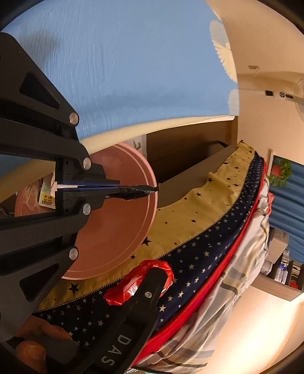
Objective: Collect trash
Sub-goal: 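Open both tools to drop the red bag and black bag into the bin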
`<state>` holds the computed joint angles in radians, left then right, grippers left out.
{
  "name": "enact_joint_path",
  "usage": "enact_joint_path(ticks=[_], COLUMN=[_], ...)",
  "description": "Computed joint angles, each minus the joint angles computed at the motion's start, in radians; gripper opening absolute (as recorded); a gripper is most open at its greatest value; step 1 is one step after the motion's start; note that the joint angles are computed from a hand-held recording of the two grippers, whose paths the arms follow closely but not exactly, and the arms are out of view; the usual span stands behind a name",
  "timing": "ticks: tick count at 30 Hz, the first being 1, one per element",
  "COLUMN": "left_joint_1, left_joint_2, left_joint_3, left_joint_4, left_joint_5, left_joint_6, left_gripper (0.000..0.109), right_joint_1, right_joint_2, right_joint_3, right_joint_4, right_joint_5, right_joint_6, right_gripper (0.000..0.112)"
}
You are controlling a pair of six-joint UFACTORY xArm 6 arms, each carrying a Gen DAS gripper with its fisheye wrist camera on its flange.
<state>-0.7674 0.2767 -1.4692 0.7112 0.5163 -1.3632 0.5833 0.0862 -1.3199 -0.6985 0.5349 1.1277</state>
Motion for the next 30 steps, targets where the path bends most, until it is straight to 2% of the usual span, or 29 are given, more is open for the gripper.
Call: enact_joint_path(ticks=[1, 3, 17, 24, 30], left_joint_1=[0.002, 0.003, 0.006, -0.011, -0.049], left_joint_2=[0.003, 0.001, -0.077, -0.167, -0.267], left_joint_3=[0.001, 0.007, 0.069, 0.13, 0.191], left_joint_4=[-0.02, -0.019, 0.05, 0.137, 0.222], left_joint_5=[-0.002, -0.001, 0.005, 0.053, 0.126], left_joint_6=[0.015, 0.008, -0.056, -0.128, -0.207], left_gripper=[0.012, 0.019, 0.019, 0.019, 0.02], right_joint_1=[-0.001, -0.001, 0.0, 0.02, 0.06], right_joint_2=[0.006, 0.013, -0.016, -0.073, -0.158], right_joint_3=[-0.003, -0.008, 0.018, 0.051, 0.083], right_joint_4=[0.008, 0.014, -0.004, -0.04, -0.091], right_joint_5=[0.002, 0.01, 0.003, -0.032, -0.076], right_joint_6=[-0.003, -0.005, 0.017, 0.029, 0.007], right_gripper=[0.075, 0.077, 0.077, 0.077, 0.077])
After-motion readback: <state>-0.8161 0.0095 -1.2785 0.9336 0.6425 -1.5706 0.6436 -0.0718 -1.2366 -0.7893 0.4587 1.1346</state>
